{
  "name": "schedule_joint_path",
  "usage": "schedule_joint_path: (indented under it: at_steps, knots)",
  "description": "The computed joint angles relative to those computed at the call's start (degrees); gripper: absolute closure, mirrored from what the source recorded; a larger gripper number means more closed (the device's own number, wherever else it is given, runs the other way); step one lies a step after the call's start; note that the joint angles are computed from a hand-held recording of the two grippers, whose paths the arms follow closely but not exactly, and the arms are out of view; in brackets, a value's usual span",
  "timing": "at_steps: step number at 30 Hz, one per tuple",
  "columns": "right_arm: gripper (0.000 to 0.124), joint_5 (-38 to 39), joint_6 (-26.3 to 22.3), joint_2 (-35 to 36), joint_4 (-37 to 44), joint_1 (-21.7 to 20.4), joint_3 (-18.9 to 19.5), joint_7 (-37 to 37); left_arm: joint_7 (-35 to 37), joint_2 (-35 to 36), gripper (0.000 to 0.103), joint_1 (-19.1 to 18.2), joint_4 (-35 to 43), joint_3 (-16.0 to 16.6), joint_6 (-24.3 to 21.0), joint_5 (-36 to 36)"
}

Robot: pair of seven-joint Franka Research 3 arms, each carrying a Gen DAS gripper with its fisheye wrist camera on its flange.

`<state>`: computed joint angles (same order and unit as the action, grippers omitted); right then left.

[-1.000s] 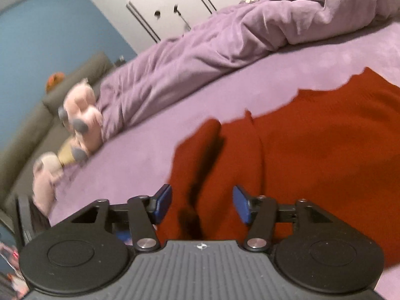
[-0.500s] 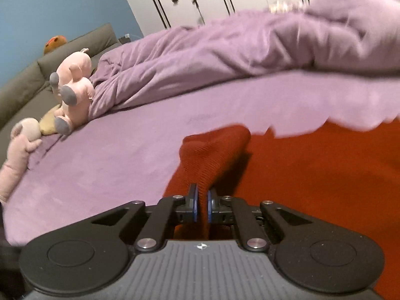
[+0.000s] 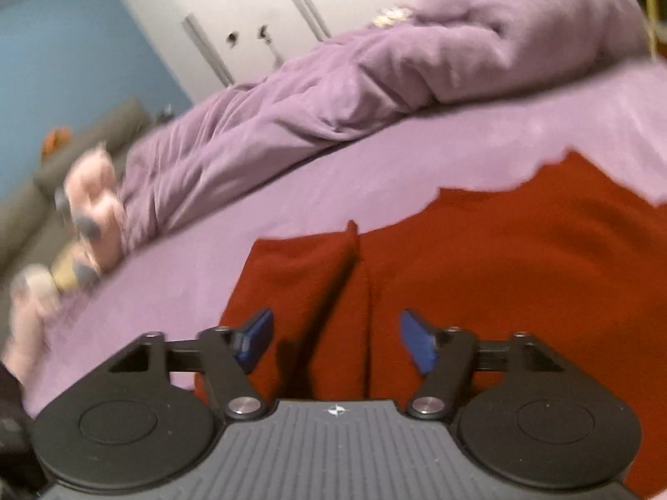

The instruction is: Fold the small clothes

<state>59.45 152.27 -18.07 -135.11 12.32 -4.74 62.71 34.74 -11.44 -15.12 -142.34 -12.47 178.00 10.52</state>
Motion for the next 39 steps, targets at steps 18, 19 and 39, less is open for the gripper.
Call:
schedule_joint_path:
  at_steps: [18, 19, 39]
  knots:
    - [0.105, -9.09, -1.9, 8.72, 9.11, -0.25, 5.65, 3.15, -9.9, -1.06, 0.044, 6.77, 1.13, -6.12, -2.8, 13.09]
    - [0.108, -13.16, 0.2, 8.06, 8.41, -0.25, 6.42, 4.46, -10.99, -1.98, 0.045, 7.31, 0.72, -6.81, -3.3, 14.48]
    - [0.107, -35.63, 11.59, -2.64, -6.13, -5.7, 0.69, 11.77, -11.03, 2.71, 0.042, -0.88, 4.95, -7.17, -4.71, 17.34]
